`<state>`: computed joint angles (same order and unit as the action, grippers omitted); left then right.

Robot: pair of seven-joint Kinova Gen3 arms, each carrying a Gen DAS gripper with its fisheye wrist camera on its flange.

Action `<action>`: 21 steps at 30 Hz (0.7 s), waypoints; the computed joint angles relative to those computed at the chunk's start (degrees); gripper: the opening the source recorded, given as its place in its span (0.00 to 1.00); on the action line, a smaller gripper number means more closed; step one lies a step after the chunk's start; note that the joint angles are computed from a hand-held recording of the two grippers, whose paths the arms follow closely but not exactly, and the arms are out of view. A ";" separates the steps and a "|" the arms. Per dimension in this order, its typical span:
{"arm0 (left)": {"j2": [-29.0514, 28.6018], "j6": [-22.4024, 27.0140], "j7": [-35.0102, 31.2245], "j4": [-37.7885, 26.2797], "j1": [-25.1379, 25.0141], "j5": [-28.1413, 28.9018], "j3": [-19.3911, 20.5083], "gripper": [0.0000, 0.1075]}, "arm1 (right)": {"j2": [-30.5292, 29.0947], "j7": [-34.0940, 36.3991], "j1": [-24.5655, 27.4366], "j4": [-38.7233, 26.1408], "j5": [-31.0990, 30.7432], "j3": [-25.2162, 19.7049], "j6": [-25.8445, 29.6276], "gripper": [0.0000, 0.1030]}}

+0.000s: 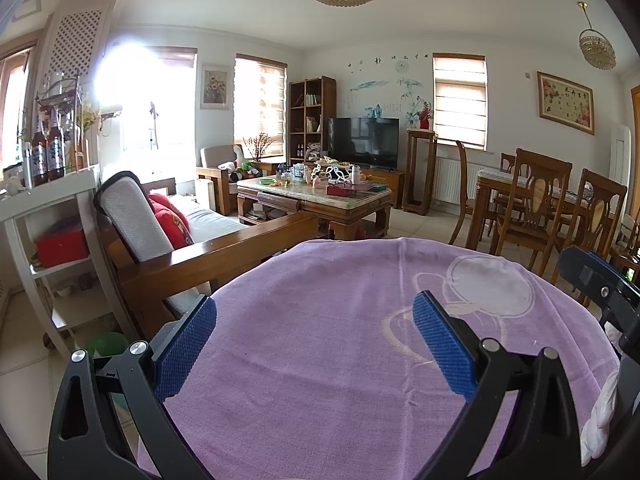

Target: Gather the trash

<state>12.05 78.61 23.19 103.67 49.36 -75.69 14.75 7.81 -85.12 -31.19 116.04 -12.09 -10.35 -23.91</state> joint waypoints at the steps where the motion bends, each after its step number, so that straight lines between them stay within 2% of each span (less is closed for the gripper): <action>1: 0.02 0.02 0.00 -0.01 0.01 0.00 0.01 0.91 | -0.03 -0.07 0.03 0.08 0.08 -0.01 -0.05 0.95; 21: 0.04 0.06 0.02 -0.01 0.04 0.02 0.02 0.91 | -0.28 -0.54 0.36 0.37 0.69 -0.07 -0.16 0.95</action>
<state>12.09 78.67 23.21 103.66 49.40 -75.67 14.77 7.53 -85.66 -30.83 116.41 -11.40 -10.42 -24.06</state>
